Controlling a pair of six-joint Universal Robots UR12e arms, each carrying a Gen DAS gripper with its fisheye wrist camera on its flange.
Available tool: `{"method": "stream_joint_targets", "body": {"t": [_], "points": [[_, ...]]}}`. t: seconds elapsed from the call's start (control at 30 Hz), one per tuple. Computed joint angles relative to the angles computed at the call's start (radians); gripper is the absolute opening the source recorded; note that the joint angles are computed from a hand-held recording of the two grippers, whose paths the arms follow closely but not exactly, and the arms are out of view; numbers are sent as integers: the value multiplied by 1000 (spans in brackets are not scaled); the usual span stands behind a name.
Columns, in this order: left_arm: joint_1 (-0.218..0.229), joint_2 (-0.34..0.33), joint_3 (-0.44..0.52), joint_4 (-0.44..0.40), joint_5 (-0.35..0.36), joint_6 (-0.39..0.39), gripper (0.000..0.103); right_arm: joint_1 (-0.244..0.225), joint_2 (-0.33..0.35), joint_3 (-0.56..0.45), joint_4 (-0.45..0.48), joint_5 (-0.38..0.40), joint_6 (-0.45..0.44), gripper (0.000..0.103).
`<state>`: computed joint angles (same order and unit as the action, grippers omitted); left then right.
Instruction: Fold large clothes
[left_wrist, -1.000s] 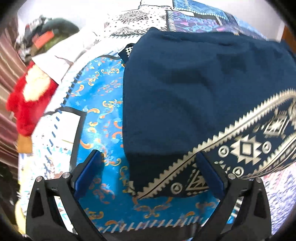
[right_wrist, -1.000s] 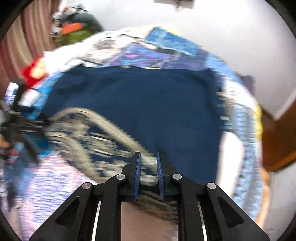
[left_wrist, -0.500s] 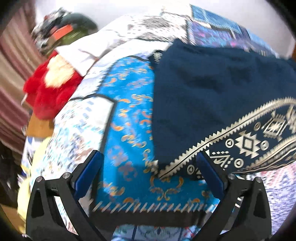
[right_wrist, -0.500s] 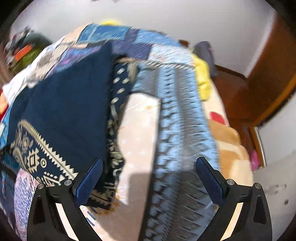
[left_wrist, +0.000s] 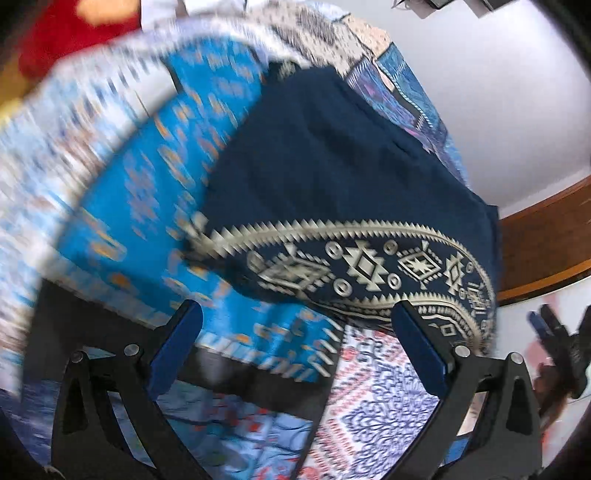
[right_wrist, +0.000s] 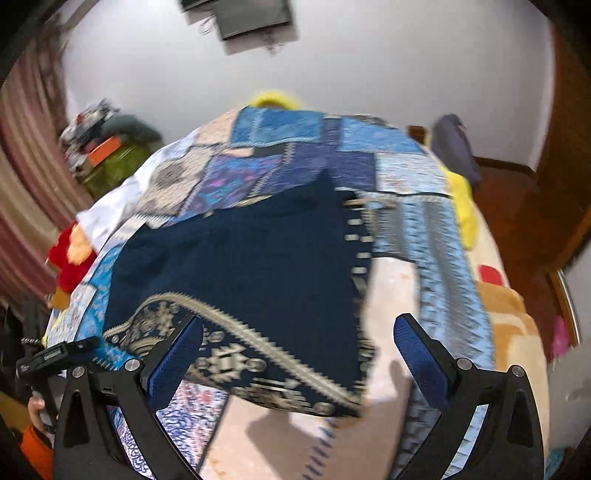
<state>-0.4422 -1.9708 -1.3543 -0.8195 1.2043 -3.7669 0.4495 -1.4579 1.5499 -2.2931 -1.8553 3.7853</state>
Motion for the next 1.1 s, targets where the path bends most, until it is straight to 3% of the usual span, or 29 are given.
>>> {"method": "stream_joint_targets", "body": {"t": [0.2,0.3,0.37,0.43,0.7,0.8,0.93,0.97,1.1], "points": [[7,-48,-11,67,-135,-106,103,11,83,-56,59,43,-97,103],[9,-67,-12,143,-159,-140,103,9,116,-77,132,48,-111,103],[10,-87,3,176,-188,-144,103,1,119,-61,118,79,-98,103],[10,-103,18,202,-190,-156,103,-10,106,-23,50,112,-69,103],[-6,-169,120,254,-80,-221,101,-12,103,-11,29,117,-88,103],[-14,-184,149,250,-14,-276,84,-16,102,-9,26,128,-87,103],[-27,-180,175,194,58,-296,48,-15,103,-19,46,124,-89,103],[-29,-173,176,181,77,-284,34,-13,104,-27,63,119,-90,103],[-31,-142,180,151,143,-190,17,-3,112,-68,115,103,-112,103]]}}
